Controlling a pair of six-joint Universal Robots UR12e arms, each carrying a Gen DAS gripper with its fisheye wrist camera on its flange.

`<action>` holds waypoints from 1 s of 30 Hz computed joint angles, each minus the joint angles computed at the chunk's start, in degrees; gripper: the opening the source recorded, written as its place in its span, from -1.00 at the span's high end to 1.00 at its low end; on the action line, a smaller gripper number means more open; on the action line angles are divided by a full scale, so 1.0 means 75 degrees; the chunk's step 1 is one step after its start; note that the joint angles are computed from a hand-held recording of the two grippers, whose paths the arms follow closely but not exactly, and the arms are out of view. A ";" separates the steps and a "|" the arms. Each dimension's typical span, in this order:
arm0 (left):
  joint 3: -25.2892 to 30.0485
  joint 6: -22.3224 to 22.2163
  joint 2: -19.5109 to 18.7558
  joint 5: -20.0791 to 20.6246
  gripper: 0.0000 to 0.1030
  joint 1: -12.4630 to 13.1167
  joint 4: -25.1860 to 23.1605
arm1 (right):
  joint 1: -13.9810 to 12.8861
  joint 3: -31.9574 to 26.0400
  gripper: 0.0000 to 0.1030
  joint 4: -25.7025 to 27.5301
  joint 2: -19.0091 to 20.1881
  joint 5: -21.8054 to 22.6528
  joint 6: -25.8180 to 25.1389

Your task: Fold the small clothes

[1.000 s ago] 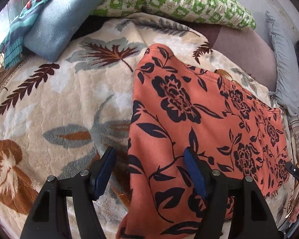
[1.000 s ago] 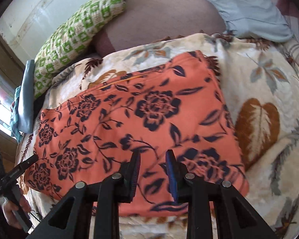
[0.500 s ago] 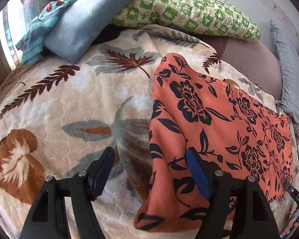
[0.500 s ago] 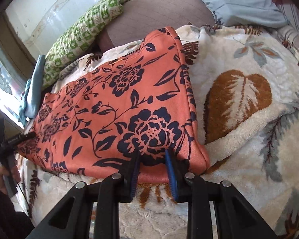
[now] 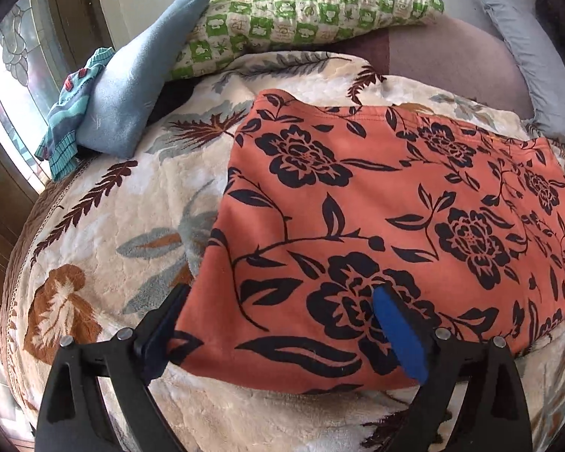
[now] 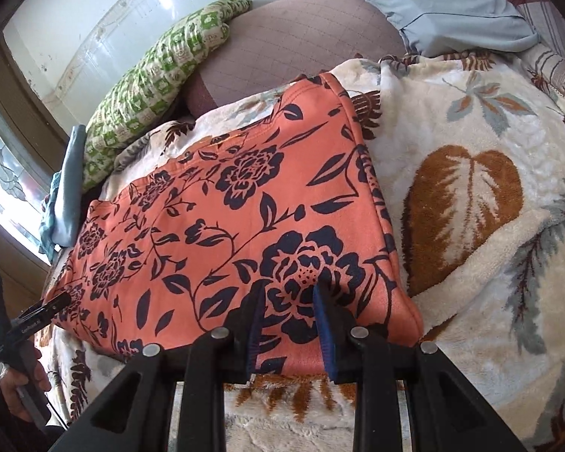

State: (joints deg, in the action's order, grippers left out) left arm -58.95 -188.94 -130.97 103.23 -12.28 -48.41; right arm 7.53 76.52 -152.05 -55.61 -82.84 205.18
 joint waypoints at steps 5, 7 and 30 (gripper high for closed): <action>-0.0194 -0.0383 0.0016 -0.0496 -0.96 0.0148 0.0213 | 0.0008 -0.0003 0.41 0.0099 0.0014 -0.0022 -0.0053; -0.0298 -0.0757 0.0037 -0.0808 -1.00 0.0236 0.0304 | -0.0004 0.0002 0.41 0.0113 0.0004 0.0014 -0.0027; -0.1217 -0.0241 0.0850 0.0461 -1.00 -0.0134 0.2026 | -0.0232 0.1141 -0.32 -0.2405 -0.0647 0.0370 0.1247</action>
